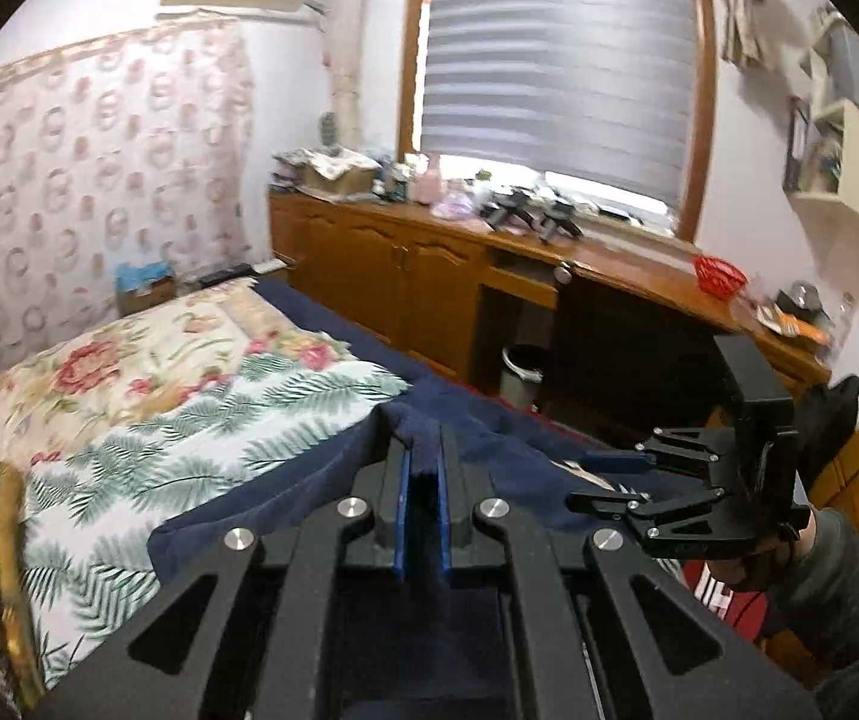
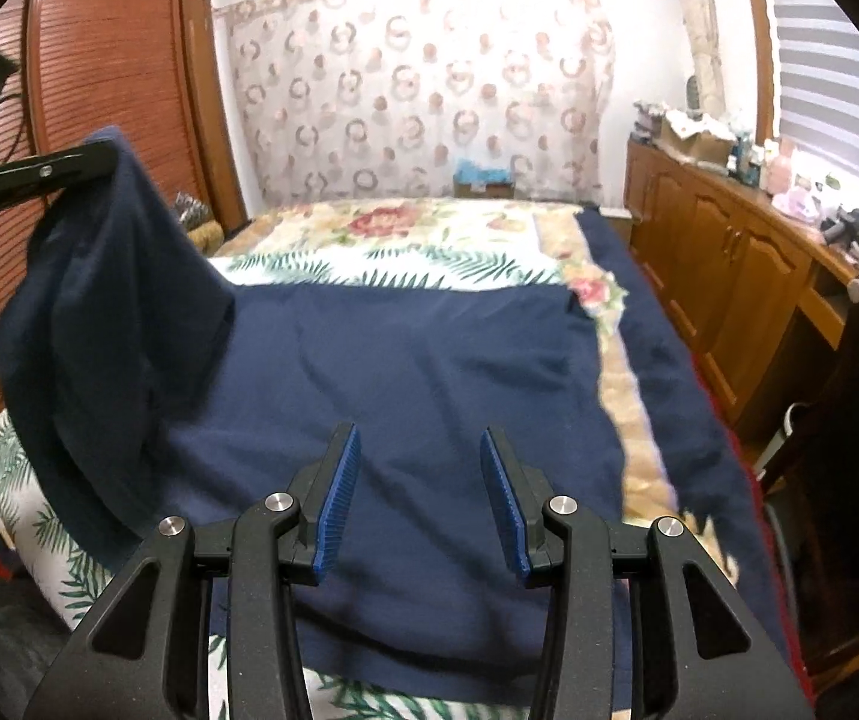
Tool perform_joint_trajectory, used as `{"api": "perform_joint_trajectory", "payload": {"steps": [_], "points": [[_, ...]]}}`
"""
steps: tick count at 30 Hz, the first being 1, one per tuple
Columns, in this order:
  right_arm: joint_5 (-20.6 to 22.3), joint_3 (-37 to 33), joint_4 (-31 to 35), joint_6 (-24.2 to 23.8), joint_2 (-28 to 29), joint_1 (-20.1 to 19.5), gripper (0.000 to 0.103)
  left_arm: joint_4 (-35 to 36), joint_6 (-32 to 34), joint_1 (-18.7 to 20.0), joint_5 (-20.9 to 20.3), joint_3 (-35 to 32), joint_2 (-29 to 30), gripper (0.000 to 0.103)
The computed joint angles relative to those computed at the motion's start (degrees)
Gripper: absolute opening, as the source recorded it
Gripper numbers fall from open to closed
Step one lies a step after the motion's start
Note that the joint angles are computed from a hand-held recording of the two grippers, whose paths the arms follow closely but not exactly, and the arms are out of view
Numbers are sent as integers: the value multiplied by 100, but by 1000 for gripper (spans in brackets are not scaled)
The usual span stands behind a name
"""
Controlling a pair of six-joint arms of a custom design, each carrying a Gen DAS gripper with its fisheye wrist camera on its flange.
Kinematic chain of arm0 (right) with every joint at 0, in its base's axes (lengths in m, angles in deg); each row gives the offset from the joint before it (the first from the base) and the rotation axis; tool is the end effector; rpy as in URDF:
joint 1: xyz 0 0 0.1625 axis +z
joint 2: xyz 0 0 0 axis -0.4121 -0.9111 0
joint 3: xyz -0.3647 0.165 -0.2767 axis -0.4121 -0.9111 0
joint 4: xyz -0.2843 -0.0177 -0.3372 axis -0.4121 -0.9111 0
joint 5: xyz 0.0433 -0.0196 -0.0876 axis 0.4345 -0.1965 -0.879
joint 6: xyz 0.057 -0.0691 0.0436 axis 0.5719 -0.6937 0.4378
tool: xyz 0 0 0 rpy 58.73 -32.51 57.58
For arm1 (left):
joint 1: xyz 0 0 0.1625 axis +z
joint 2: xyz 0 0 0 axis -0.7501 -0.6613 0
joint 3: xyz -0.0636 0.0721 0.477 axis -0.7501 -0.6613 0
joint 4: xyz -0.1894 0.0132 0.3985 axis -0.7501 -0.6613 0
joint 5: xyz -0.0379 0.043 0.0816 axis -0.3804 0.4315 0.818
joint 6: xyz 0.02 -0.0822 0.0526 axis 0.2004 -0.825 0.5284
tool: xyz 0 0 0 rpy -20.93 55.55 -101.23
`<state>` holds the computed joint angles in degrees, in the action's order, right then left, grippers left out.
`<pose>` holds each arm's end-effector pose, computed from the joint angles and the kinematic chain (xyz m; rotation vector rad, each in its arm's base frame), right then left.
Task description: Fold small clothes
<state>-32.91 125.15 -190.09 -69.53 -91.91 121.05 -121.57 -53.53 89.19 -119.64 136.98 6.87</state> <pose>0.1659 -0.4115 0.1366 1.0884 -2.4254 0.8008 -0.1818 -0.4105 0.2099 0.9919 2.3725 -1.0075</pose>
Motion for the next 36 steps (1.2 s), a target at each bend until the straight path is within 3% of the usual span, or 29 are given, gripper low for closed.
{"api": "perform_joint_trajectory", "payload": {"steps": [4, 12, 15, 22, 27, 36], "points": [[108, 68, -14, 73, -201, -85, 42, 384, -105, 25, -133, -138, 133, 23], [119, 24, 59, 87, -234, -103, 42, 352, -329, 28, 377, 141, -54, 32], [113, -53, 123, 101, -155, -59, 42, 289, -400, 134, 617, 367, -250, 33], [6, -422, 500, 55, 159, 131, 48, 412, -707, 809, 692, 703, -614, 33], [-191, -693, 669, 34, 484, 139, 59, 320, -741, 1328, 499, 722, -423, 33], [-533, -813, 940, 42, 653, 33, 59, 336, -619, 1585, 235, 718, -130, 33]]}}
